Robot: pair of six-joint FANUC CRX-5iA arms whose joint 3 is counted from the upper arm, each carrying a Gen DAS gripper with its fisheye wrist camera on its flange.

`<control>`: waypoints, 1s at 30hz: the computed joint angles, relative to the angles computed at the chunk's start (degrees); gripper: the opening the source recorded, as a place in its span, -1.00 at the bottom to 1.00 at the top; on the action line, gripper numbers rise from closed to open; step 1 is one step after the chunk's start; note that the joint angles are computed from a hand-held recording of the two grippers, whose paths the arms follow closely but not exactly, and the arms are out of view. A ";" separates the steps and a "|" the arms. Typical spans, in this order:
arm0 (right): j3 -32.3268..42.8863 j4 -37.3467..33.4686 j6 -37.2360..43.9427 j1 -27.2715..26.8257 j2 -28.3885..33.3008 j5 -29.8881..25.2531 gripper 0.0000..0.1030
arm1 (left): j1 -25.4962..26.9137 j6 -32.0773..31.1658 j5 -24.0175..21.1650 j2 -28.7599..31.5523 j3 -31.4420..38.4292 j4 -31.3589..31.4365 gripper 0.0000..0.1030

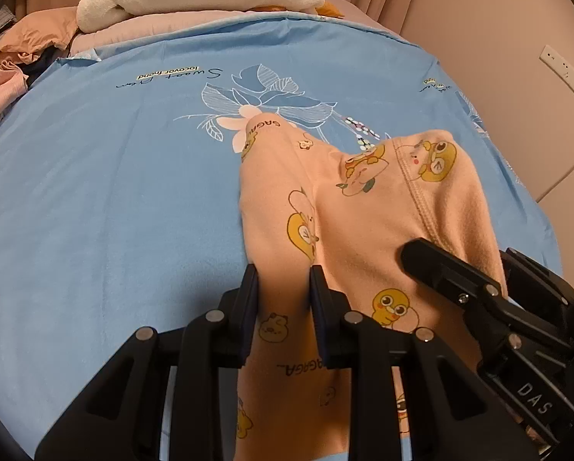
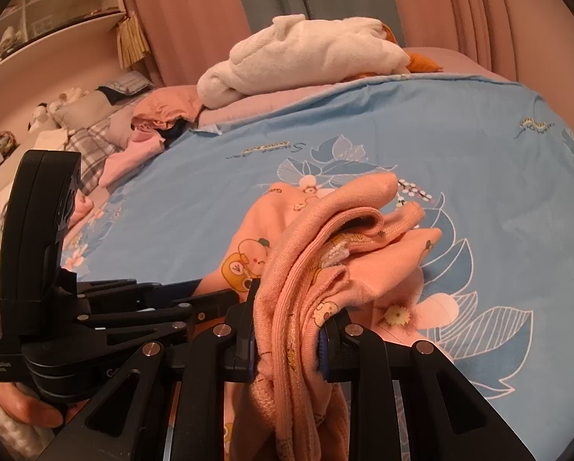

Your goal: Fold small clothes

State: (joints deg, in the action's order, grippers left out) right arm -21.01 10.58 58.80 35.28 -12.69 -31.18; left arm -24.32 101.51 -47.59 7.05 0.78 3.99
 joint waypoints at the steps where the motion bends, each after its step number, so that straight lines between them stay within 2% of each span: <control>1: 0.10 -0.38 0.29 -0.13 0.02 -0.04 -0.51 | 0.05 -0.06 -0.04 0.10 0.07 -0.02 -0.51; 16: 2.46 -6.47 4.21 -2.78 0.91 -2.03 -0.51 | -0.03 1.10 -1.08 0.41 0.54 -1.78 -0.50; 30: 5.79 -18.50 9.22 -8.15 2.24 -6.61 -0.51 | -0.53 2.45 -2.18 0.76 1.24 -4.12 -0.45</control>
State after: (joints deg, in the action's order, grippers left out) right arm -15.23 -7.92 68.02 27.14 -10.45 -37.79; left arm -24.85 103.95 -49.77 7.81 2.02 -0.13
